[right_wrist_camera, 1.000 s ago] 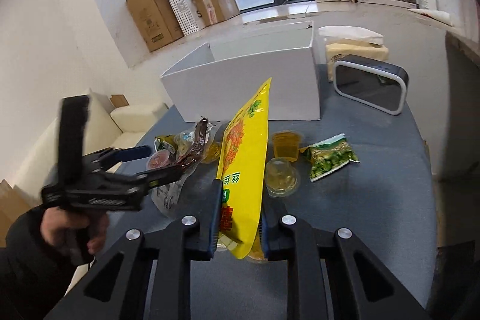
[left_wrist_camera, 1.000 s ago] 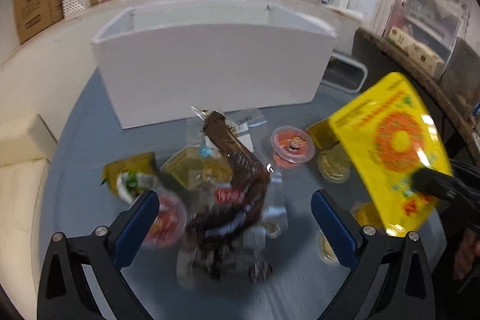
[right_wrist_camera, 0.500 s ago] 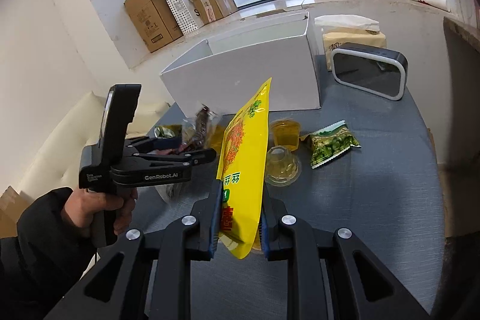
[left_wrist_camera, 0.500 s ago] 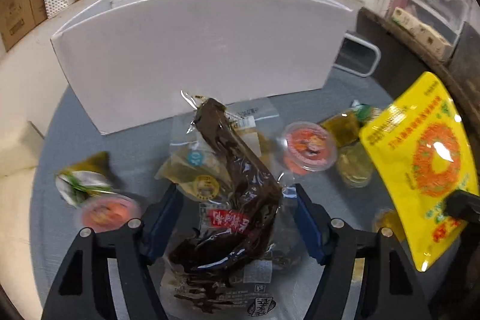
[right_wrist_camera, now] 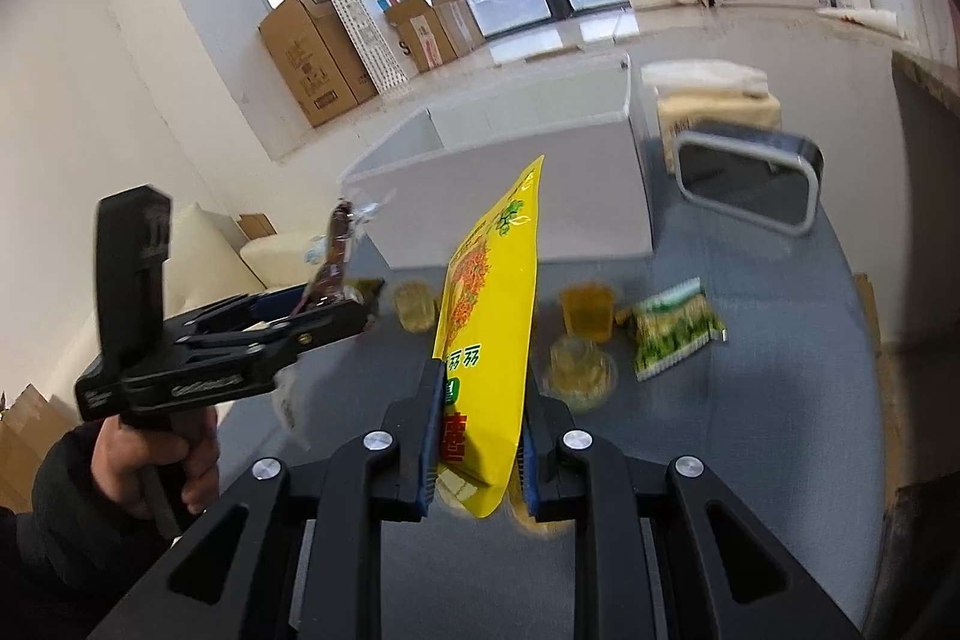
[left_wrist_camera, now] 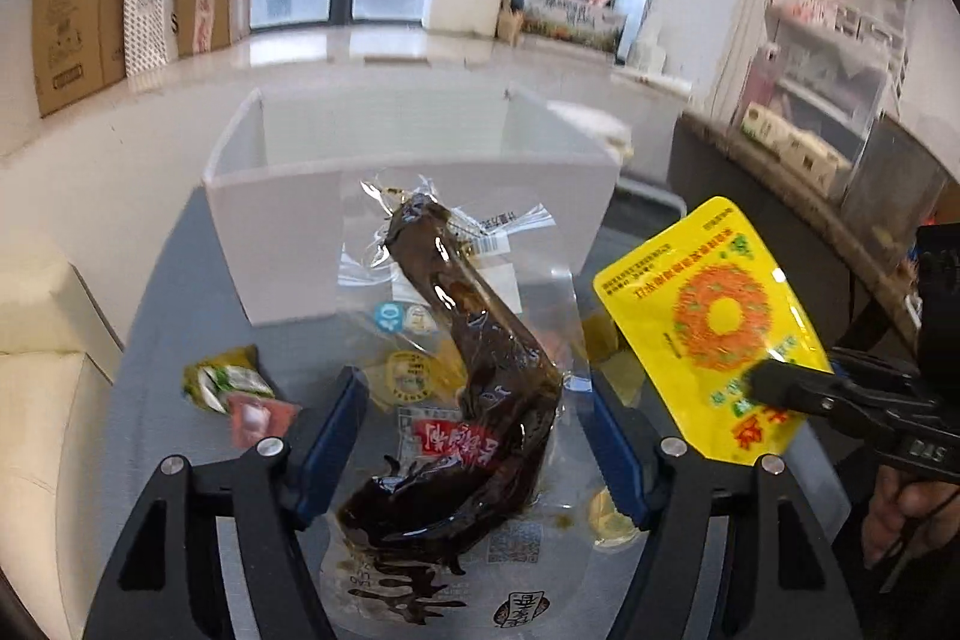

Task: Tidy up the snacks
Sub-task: 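Carry both bags over the white box and open both tools to drop them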

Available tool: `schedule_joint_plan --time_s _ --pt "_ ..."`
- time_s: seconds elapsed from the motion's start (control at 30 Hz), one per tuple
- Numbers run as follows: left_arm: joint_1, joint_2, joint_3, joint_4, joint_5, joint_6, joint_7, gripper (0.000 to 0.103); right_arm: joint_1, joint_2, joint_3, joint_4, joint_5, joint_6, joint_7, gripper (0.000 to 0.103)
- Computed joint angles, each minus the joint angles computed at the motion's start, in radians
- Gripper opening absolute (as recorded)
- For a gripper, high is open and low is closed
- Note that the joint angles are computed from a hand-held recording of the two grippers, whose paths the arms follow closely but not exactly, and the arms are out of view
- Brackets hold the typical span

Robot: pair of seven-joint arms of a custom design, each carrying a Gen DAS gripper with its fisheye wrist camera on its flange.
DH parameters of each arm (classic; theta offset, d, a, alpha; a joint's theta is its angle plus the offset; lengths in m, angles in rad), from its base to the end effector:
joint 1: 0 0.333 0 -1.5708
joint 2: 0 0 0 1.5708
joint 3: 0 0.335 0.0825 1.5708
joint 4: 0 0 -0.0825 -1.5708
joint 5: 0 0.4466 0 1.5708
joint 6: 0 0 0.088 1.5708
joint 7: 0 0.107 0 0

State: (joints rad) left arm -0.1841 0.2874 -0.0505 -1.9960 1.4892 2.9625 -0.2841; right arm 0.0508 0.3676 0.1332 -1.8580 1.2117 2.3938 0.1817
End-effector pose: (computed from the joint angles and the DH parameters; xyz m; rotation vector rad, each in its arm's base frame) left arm 0.6277 -0.2179 0.3276 -1.9284 1.5430 -0.8834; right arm 0.6975 0.1317 0.3254 -2.0012 0.9593 0.0449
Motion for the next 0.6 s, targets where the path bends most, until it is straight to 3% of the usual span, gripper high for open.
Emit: schedule_joint_plan --time_s 0.3,0.5,0.6 --pt "0.045 -0.062 -0.003 0.034 0.047 -0.052 -0.024 0.076 0.035 0.060 0.026 0.172 -0.025 0.035 0.009 0.022" --pt "0.081 0.008 0.016 0.154 -0.080 -0.032 0.136 0.076 0.065 0.209 0.049 0.424 -0.147 0.041 0.163 0.022" --pt "0.094 0.075 0.030 0.239 -0.206 -0.015 0.273 0.076 0.077 0.312 0.063 0.584 -0.229 0.014 0.274 0.022"
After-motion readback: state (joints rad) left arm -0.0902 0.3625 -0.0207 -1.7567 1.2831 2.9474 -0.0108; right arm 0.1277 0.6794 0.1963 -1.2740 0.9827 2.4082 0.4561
